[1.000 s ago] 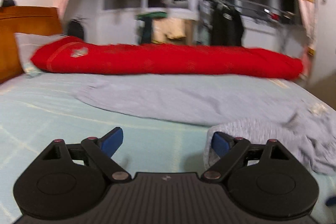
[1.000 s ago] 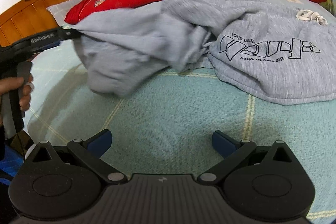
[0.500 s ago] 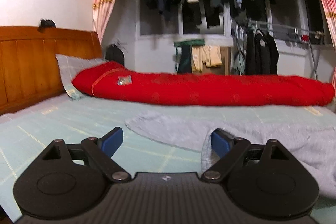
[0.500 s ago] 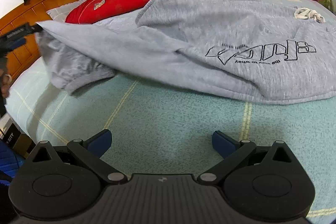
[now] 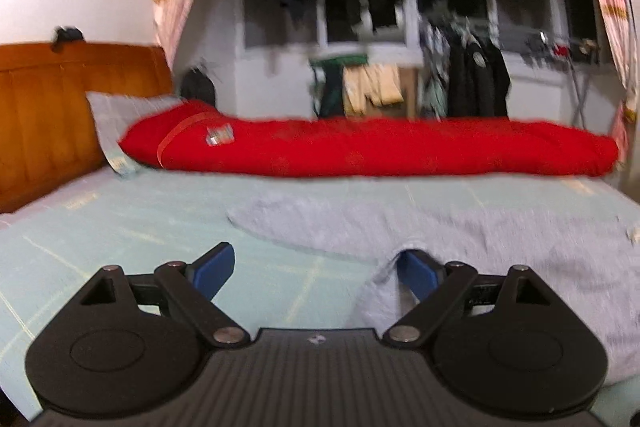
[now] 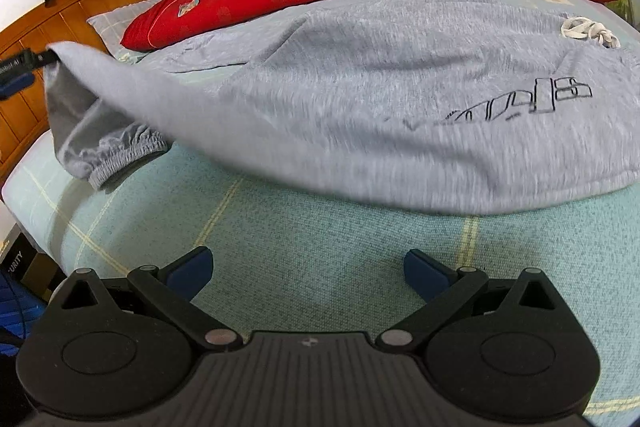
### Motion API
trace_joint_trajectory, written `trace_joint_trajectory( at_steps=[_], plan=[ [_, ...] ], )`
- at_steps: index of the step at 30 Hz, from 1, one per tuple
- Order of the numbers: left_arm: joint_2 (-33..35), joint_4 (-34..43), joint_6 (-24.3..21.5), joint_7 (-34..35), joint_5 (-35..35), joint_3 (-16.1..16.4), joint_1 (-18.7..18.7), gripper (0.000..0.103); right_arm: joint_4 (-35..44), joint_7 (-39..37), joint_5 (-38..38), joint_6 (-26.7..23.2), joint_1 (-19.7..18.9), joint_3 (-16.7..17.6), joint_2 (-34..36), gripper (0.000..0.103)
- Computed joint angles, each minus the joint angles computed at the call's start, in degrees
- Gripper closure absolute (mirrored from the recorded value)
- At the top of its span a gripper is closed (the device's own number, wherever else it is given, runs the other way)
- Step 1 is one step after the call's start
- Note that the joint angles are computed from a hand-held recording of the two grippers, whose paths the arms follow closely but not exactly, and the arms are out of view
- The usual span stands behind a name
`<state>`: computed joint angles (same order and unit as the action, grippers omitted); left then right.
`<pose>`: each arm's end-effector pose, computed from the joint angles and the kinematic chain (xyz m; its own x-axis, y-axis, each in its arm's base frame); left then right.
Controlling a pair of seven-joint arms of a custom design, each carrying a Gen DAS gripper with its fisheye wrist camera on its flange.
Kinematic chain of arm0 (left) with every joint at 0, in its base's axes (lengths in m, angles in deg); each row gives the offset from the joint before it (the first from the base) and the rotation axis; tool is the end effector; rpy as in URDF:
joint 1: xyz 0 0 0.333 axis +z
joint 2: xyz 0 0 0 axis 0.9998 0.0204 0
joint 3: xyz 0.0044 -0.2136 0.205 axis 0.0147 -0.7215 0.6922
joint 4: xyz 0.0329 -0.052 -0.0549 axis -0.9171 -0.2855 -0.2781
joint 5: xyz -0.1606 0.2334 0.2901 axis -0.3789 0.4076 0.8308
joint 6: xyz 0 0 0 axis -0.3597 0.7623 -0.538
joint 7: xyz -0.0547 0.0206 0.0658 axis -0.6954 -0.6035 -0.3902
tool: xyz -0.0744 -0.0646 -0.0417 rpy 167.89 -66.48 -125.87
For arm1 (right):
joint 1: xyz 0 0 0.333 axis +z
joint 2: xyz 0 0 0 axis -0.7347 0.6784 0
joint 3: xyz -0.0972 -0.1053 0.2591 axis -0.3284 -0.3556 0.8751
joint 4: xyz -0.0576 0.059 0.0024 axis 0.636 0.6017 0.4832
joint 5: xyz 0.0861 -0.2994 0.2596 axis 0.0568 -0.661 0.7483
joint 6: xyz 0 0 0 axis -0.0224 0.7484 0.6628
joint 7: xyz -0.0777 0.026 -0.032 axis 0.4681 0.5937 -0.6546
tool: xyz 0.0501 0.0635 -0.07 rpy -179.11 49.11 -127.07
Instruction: Fold clothes
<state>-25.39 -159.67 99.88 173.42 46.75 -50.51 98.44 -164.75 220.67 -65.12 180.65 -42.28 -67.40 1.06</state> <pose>0.7004 -0.1280 0.5933 -0.4274 -0.9027 -0.0489 -0.2936 0.1898 -0.9369 0.4280 0.2209 0.5554 -0.3191 -0.9017 -0.2918 -0.5965 0.4303 -0.6775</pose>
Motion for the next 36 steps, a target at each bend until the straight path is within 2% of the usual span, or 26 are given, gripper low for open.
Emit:
trace_joint_trajectory(
  at_steps=[4,8,13,16,20,24,30,34,36],
  plan=[
    [-0.5,-0.3,-3.4,0.9,-0.8,-0.1,0.5,0.015,0.2,-0.1,-0.4,-0.3,0.0,0.0,0.1,0.0],
    [-1.2,-0.2,-8.1,11.3,-10.9,-5.1,4.0,0.015,0.4,-0.1,-0.6,-0.7,0.1,0.0,0.4,0.0],
    [-1.7,1.7,-22.9,16.4,-17.4,-5.8,4.2,0.015,0.7,0.1,-1.1,-1.0,0.3,0.0,0.5,0.0],
    [-1.7,1.9,-29.1,15.9,-17.2,-4.3,2.0,0.015,0.6,0.4,-1.3,-0.9,0.3,0.0,0.5,0.0],
    [-1.3,1.9,-35.0,17.1,-15.3,-2.0,-1.5,0.015,0.4,0.2,-1.6,-0.7,0.5,-0.1,0.4,0.0],
    [0.4,4.1,-42.4,15.4,-11.4,1.5,-5.1,0.015,-0.2,0.2,-1.5,0.1,0.4,-0.2,0.0,0.0],
    [-1.2,3.9,-48.7,18.8,-14.0,5.5,-6.2,0.015,-1.4,-0.1,-0.7,2.0,0.0,-0.2,-0.8,0.0],
    [-2.6,5.4,-53.7,20.4,-17.2,8.7,-5.6,0.014,-1.7,-0.9,0.0,2.6,-0.3,-0.1,-1.0,0.0],
    [-1.9,8.1,-54.9,18.8,-18.1,10.2,-5.9,0.013,-1.6,-2.0,0.8,2.6,0.0,-0.5,-1.1,0.0]
  ],
)
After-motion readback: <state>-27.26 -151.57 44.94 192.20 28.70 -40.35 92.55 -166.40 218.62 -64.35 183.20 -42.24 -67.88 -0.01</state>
